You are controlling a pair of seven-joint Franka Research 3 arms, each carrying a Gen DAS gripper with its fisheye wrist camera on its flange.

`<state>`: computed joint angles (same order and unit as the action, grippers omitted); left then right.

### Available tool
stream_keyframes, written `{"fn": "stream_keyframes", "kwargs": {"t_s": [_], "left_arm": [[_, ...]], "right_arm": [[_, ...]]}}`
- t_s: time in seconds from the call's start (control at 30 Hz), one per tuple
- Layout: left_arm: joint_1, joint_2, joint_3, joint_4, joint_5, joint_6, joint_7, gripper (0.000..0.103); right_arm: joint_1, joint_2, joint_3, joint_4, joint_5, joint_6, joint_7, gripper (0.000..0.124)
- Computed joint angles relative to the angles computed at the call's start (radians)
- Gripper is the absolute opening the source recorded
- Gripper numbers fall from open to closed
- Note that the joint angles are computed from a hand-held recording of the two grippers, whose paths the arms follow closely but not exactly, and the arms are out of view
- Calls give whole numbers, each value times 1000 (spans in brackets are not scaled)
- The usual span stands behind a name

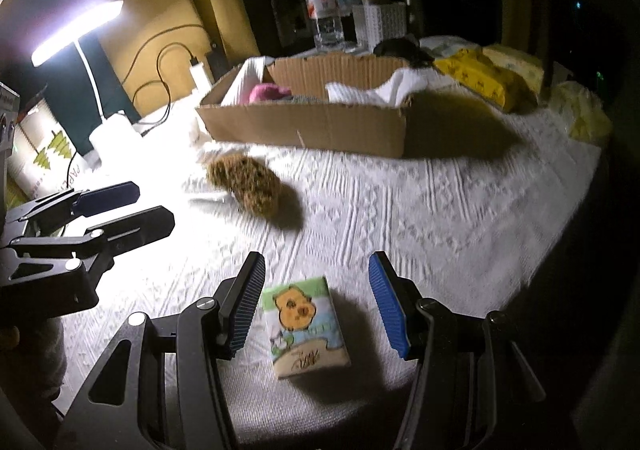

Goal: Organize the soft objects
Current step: 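Grasp the cartoon tissue pack with the right gripper while the left grasps the brown fuzzy plush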

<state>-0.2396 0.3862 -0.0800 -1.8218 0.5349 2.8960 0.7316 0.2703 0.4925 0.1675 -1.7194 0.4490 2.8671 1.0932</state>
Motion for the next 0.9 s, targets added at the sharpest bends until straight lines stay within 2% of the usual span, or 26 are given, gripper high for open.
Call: {"fn": "stream_keyframes", "kwargs": {"t_s": [0.07,0.43,0.53,0.6,0.9], "left_arm": [[17,8,-22,-3,-33,2,22,69],[5,37,-23,5,-63,-31,40,69],[5,50,-24,19,-72,-47,45,69],[7,57,-27,30,-79,-58,53,69],[-10,119,-11,139,-71,-128,73,69]], "right_arm": [[0,0,2,-6,2,-1,-3,57],[2,29,1,-10,-10,-43,-25,57],[3,38,1,0,-17,-48,-42,49],[1,39,3,1,-13,-45,-49,49],[-28,99,6,103,8,-75,-58,49]]}}
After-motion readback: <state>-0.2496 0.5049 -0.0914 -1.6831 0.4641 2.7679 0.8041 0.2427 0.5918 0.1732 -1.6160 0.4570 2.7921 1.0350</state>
